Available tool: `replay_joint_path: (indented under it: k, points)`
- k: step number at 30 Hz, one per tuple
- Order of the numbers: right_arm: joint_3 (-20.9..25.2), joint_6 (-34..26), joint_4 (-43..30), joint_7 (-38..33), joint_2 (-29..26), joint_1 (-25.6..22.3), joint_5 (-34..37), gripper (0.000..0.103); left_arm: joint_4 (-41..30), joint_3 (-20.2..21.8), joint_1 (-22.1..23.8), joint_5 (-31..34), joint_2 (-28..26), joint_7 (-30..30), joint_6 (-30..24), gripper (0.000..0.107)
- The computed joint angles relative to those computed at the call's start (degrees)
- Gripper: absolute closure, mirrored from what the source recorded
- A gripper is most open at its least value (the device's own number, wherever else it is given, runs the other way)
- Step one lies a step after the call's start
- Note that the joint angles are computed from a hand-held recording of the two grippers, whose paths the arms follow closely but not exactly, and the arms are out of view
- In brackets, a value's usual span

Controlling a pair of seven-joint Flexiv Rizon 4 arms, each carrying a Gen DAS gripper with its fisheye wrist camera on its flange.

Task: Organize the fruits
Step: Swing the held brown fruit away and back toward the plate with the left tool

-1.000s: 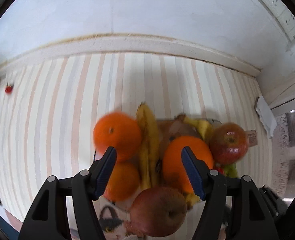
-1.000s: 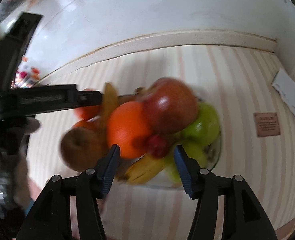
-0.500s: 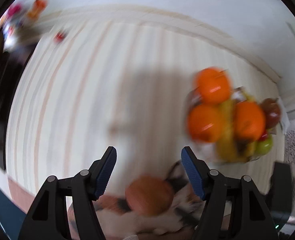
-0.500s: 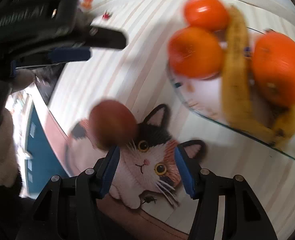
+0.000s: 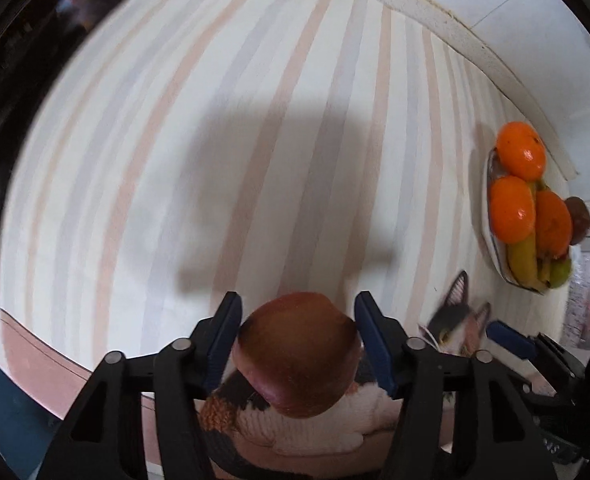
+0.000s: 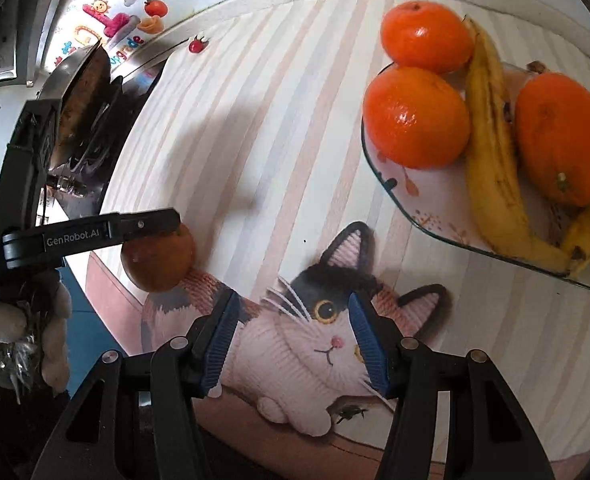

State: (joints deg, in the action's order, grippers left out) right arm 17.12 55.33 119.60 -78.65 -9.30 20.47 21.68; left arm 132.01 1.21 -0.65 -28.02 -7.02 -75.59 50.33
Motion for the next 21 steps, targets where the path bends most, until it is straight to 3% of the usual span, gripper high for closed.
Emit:
replay_joint_path:
  k: [3, 10, 18, 21]
  points:
    - [-0.04, 0.73, 0.49, 0.9, 0.76, -0.22, 1.22, 0.043, 1.22, -0.19, 0.74, -4.8, 0.11, 2.57, -3.14, 0.042]
    - [-0.71, 0.92, 1.16, 0.24, 2.57, -1.68, 5.06, 0.043, 0.55, 0.02, 0.27, -0.65, 0.35, 2.61, -11.14, 0.04]
    - [-2.34, 0.77, 2.68, -2.41, 5.32, -3.3, 7.63, 0.042, 2.38, -0.43, -3.37, 8.95, 2.97, -5.46, -4.45, 0.042]
    - [-3.13, 1.39, 3.6, -3.8, 6.56, -4.05, 8.85, 0.042, 2.33, -1.49, -4.87, 9.35, 3.93, -7.45, -1.9, 0.042]
